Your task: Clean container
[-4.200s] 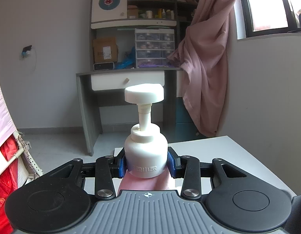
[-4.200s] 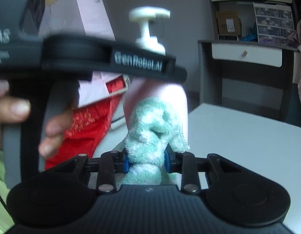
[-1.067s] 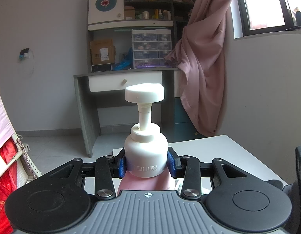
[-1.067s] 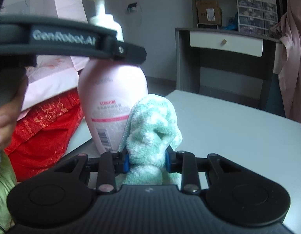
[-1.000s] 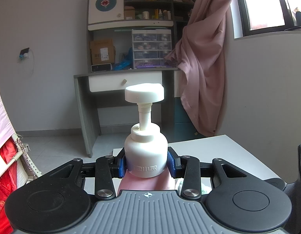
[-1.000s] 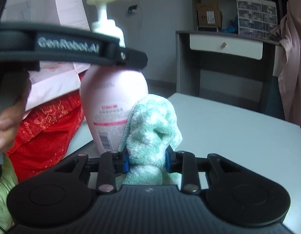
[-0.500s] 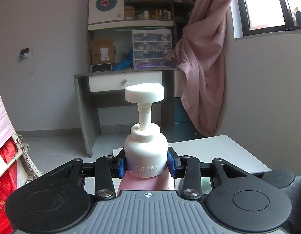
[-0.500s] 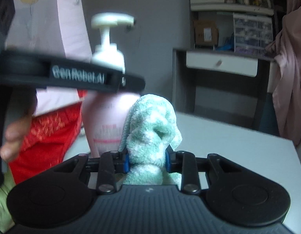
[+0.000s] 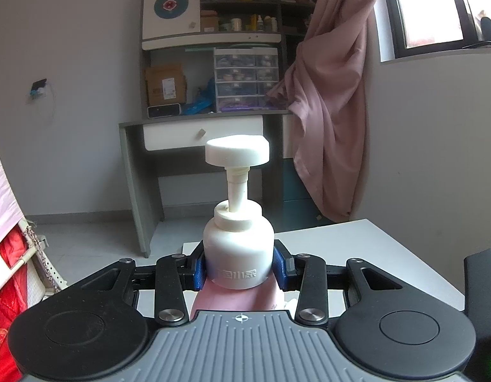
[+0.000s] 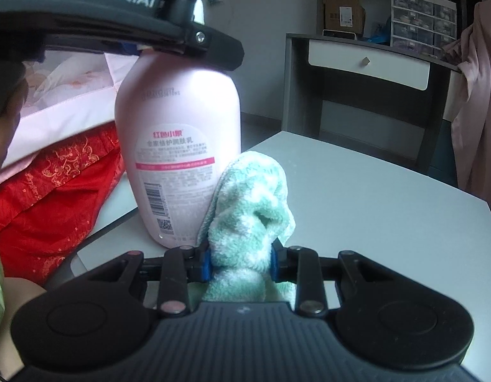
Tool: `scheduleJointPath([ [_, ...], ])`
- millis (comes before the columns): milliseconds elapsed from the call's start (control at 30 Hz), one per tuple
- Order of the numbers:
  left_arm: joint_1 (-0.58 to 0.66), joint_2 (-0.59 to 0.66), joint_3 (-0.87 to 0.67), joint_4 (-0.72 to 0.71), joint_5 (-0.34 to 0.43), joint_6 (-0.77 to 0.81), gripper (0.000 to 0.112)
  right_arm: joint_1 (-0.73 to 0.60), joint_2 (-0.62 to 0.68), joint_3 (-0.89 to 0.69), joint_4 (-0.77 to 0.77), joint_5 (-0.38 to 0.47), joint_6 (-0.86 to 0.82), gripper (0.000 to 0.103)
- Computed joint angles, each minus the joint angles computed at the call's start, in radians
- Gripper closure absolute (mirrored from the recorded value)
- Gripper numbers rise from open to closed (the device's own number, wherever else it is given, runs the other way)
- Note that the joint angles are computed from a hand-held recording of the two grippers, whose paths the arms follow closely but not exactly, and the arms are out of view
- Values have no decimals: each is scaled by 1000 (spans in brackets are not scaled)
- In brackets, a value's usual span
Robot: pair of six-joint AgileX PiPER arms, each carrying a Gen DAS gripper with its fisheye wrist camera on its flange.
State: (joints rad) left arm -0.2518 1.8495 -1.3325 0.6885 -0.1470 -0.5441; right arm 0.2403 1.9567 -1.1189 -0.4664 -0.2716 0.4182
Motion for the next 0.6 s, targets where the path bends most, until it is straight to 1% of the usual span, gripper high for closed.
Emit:
scheduleJointPath([
  [100,2,1,-3,14,1,-14,71,5,-27,37,107,-43,-106,72],
  [200,3,1,-2,0,0,-3,71,8,-64,90,186,-119,-185,72],
  [300,2,3,-6,7,2,-12,71,5,-95,139,208,-209,-212,72],
  [367,-3,7,-10,-27,6,19,71,1,-106,155,201,-242,-215,72],
  [467,-6,11,-15,-70,10,59,71,-1,-97,142,189,-223,-204,72],
  [533,-1,11,-16,-16,7,9,71,-2,-85,119,177,-181,-191,72],
  [600,-4,15,-19,-47,9,43,71,-4,-70,96,157,-145,-174,72],
])
